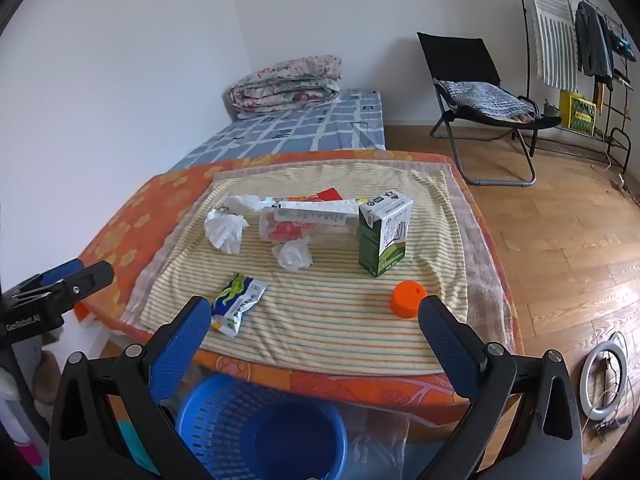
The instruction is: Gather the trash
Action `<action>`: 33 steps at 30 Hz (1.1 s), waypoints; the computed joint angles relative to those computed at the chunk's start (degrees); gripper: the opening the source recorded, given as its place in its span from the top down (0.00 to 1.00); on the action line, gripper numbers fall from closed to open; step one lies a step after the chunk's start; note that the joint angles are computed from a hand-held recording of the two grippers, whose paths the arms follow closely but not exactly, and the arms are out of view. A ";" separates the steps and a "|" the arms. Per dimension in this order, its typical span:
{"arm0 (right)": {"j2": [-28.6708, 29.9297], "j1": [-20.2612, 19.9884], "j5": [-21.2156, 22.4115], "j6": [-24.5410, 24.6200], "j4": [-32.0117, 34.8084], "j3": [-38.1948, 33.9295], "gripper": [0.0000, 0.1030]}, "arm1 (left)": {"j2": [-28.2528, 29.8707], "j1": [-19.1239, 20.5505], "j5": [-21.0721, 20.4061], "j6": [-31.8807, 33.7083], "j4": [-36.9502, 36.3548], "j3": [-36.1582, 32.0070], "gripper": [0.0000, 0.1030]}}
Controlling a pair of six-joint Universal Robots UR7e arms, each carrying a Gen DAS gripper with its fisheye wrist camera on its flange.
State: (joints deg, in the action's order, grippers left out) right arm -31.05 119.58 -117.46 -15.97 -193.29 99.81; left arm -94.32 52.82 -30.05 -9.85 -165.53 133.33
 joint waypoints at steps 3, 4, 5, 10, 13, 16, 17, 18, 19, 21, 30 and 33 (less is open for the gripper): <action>0.18 0.04 -0.09 0.11 0.37 -0.26 0.00 | 0.21 -0.16 0.81 -2.11 2.81 -0.52 0.00; 0.25 0.03 -0.08 0.18 0.37 -0.32 0.00 | 0.01 -0.33 0.96 -2.35 3.07 -0.42 0.00; 0.31 0.01 -0.06 0.24 0.37 -0.38 0.00 | 0.81 0.68 0.37 -0.78 1.17 -0.70 0.00; -0.29 -0.40 0.17 -0.20 -0.13 0.46 0.00 | 1.10 0.88 0.28 0.51 -0.41 -0.32 0.00; -0.92 -0.76 0.39 -0.46 -0.11 1.16 0.00 | 0.81 0.84 0.13 0.29 0.31 -0.43 0.00; 0.16 -0.22 -0.66 -0.21 0.23 0.20 0.00 | 0.83 0.56 0.29 -0.17 0.24 -0.01 0.00; 0.19 -0.22 -0.75 -0.23 0.17 0.20 0.00 | 0.88 0.53 0.37 -0.23 0.31 -0.04 0.00; 0.19 -0.20 -0.79 -0.24 0.12 0.22 0.00 | 0.81 0.49 0.38 -0.28 0.58 -0.12 0.00; 0.29 -0.17 -0.90 -0.17 0.18 0.13 0.00 | 1.01 0.57 0.32 -0.15 0.07 -0.03 0.00; 0.35 -0.15 -0.99 -0.04 0.29 0.04 0.00 | 1.06 0.49 0.48 -0.30 0.24 -0.10 0.00; 0.46 -0.12 -1.03 0.18 0.33 -0.02 0.00 | 1.08 0.21 0.48 -0.60 -0.02 0.36 0.00; 0.44 -0.16 -0.93 0.26 0.34 0.06 0.00 | 0.90 0.16 0.54 -0.66 0.30 0.30 0.00</action>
State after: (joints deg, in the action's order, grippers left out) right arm -30.60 119.42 -118.39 -15.71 -192.95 99.87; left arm -93.42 52.98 -29.52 -10.51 -165.22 133.62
